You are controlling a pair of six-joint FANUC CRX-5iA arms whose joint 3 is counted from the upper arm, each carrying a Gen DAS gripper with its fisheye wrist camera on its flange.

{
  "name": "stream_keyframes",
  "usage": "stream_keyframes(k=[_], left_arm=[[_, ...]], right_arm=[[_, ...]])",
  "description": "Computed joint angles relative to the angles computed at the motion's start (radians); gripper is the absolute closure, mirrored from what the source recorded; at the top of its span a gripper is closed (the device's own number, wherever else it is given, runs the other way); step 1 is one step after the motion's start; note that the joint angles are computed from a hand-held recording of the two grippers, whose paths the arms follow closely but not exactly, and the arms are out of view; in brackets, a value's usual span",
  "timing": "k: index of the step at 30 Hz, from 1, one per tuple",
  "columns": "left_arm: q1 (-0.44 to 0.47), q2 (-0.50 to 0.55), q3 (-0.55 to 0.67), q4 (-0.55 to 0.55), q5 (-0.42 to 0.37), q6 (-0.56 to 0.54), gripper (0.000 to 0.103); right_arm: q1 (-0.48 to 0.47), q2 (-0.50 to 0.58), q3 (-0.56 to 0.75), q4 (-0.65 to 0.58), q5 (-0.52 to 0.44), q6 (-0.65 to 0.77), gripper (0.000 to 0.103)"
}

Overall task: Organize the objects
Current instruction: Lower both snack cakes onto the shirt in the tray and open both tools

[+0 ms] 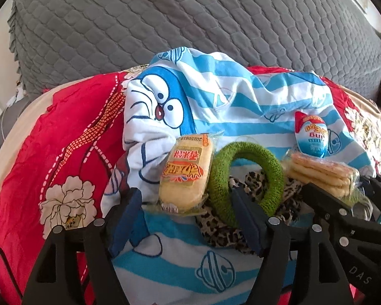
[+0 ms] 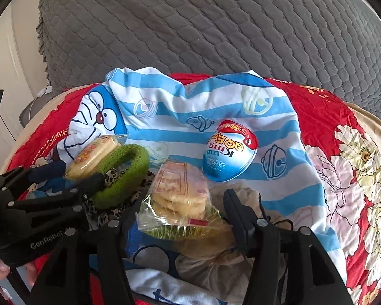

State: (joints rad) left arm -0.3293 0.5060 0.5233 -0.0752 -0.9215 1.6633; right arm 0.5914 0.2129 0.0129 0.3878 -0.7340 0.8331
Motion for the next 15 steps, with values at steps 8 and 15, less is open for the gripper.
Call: stream_keyframes(k=[8,15], left_arm=[[-0.004,-0.031,-0.038,-0.017,0.005,0.026,0.025],[-0.006,-0.063,-0.073,-0.015,0.003,0.028,0.024]], right_arm=[[0.015,-0.01,-0.006,0.019,-0.023,-0.011,0.034],[0.025,-0.034,-0.014,0.03,-0.051,-0.002,0.028]])
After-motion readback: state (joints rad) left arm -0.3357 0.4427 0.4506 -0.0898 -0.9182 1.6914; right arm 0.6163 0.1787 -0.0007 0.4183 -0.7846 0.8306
